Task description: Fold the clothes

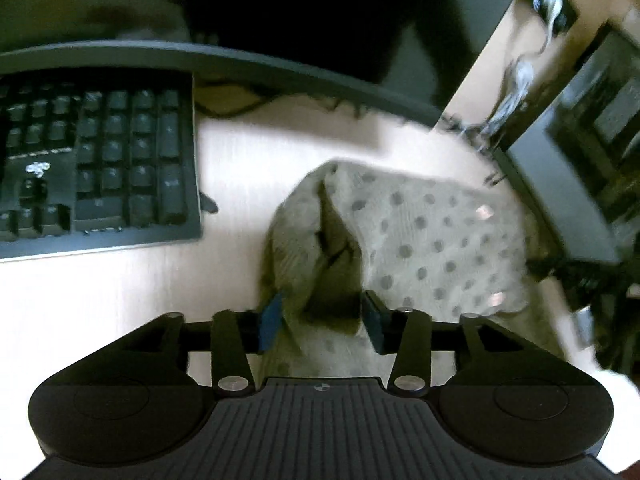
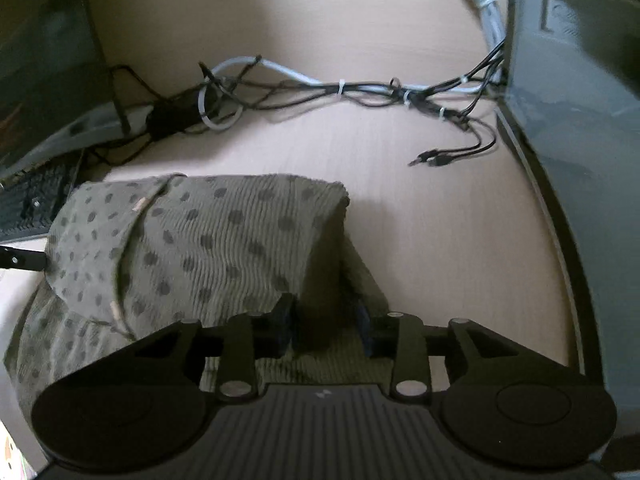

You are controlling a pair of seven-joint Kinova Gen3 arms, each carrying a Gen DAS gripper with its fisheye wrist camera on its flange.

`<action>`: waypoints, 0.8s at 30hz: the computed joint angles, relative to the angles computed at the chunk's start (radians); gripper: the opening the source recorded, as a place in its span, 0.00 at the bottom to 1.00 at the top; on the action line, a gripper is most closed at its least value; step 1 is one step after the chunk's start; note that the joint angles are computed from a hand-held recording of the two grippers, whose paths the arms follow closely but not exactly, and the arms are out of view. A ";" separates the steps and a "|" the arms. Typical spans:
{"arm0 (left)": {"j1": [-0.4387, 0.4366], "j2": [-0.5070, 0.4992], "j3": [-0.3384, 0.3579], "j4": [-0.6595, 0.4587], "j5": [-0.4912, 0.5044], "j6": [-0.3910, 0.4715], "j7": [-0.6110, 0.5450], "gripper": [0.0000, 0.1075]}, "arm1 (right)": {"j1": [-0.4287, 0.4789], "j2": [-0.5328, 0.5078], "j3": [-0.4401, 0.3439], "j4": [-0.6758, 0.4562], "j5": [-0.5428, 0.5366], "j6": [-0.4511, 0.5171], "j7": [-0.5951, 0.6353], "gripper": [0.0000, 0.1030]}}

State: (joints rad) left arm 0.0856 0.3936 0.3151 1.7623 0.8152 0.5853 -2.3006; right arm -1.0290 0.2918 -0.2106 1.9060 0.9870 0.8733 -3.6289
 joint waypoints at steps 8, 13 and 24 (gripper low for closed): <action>-0.003 0.094 0.050 -0.033 0.213 -0.019 -0.101 0.73 | 0.011 0.022 0.001 0.000 0.115 -0.025 -0.096 0.55; 0.121 0.124 0.000 -0.082 0.078 -0.098 0.055 0.34 | 0.001 0.094 0.023 -0.081 0.084 -0.012 0.026 0.15; -0.138 -0.111 0.181 0.091 0.283 0.019 -0.214 0.11 | -0.164 -0.037 -0.058 -0.099 0.148 0.240 -0.075 0.07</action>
State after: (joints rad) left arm -0.0524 0.2822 0.4957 1.8538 1.0978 0.6048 -2.5150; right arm -1.1934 0.2547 -0.2690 1.8067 1.1353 1.1129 -3.7038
